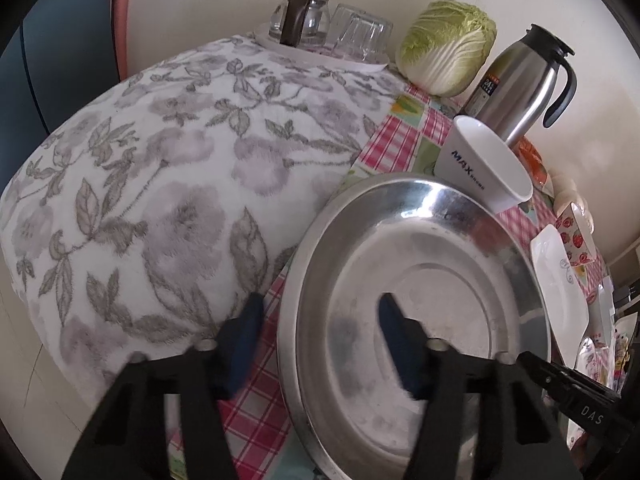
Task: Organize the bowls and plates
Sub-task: 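Move the right tool to the steel pan rim and close it while the left tool grips the rim too, then lift the steel pan with both tools and carry it toward the white square bowl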
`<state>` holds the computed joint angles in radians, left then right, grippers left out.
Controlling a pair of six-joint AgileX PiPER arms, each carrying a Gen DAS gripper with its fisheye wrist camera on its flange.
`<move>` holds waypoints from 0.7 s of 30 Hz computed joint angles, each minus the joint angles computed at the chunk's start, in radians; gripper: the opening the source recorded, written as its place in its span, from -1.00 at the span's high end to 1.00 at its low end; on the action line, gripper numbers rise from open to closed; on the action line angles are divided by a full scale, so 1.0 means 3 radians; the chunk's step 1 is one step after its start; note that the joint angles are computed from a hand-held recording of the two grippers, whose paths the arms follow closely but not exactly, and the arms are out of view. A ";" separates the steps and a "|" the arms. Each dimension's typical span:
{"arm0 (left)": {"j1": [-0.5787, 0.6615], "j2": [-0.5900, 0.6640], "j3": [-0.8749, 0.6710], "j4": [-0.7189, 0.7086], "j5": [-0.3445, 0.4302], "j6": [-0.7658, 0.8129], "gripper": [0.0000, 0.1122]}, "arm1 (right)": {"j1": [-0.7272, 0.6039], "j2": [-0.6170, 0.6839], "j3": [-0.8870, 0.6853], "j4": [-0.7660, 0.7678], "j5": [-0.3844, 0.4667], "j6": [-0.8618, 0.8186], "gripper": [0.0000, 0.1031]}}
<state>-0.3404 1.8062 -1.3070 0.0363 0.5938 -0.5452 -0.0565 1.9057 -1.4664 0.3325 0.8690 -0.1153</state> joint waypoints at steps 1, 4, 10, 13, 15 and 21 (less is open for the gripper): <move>0.0005 0.0007 0.0005 -0.0047 -0.0009 0.0041 0.22 | -0.0003 0.0006 -0.0003 -0.0002 0.0000 0.0006 0.52; -0.0028 0.0032 -0.0012 0.0055 0.0026 -0.0050 0.33 | -0.0032 0.0029 -0.0011 0.0006 0.0012 0.0034 0.68; -0.0006 -0.0015 0.0001 0.0011 0.0074 -0.0051 0.48 | -0.0069 0.0010 0.0021 0.0048 0.0013 -0.0011 0.72; -0.0033 -0.0098 0.0039 0.0055 0.0097 -0.0105 0.48 | -0.0092 -0.0001 0.0010 0.0082 0.0061 -0.0059 0.72; -0.0073 -0.0177 0.0075 0.0165 0.0107 -0.0214 0.48 | -0.0114 -0.0026 0.0009 0.0135 0.0092 -0.0122 0.72; -0.0204 -0.0370 0.0046 0.0401 0.0279 -0.0459 0.48 | -0.0215 -0.0149 0.0040 0.0342 0.0156 -0.0340 0.71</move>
<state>-0.4017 1.6953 -1.2932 0.1566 0.6774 -0.6829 -0.1211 1.8610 -1.4545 0.4352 0.9158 -0.2175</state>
